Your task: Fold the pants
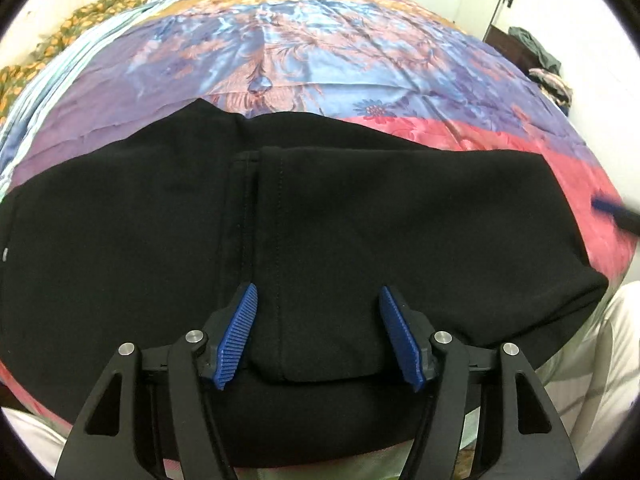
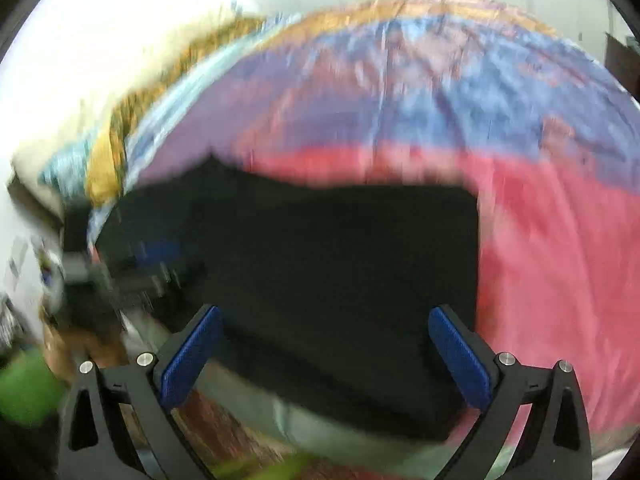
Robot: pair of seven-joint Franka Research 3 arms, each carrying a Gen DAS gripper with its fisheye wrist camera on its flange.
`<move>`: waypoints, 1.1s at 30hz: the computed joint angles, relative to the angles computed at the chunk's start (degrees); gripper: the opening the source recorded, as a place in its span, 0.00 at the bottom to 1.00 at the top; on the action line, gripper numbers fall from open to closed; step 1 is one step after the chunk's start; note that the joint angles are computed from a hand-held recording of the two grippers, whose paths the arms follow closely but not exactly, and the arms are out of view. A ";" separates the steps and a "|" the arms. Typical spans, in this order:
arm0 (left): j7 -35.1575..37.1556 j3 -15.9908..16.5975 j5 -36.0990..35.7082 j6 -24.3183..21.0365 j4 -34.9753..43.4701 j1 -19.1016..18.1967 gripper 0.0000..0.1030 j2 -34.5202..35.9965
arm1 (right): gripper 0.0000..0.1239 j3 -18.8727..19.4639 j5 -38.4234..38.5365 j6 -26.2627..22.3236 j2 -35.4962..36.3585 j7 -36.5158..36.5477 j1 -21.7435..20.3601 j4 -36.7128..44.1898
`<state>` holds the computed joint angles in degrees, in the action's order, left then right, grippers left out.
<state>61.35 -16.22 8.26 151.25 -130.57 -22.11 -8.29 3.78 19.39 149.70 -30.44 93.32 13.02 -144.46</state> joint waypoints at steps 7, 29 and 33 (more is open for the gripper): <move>-0.12 -0.08 0.42 -0.17 -0.07 -0.13 0.65 -0.10 | 0.83 -3.10 2.38 -6.68 14.41 -0.44 -1.14 8.46; -0.47 2.13 -5.37 1.99 -5.37 -1.18 0.78 -9.37 | 0.83 4.74 -4.93 8.29 -6.24 10.86 -1.07 -10.66; -0.34 5.27 -6.71 0.70 -7.95 0.34 0.81 -14.97 | 0.83 2.95 -2.56 10.52 -8.94 13.04 -0.02 -13.75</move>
<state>61.01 -10.96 1.55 151.95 -138.51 -21.77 -23.26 6.73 16.83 160.21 -39.38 106.36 13.00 -158.22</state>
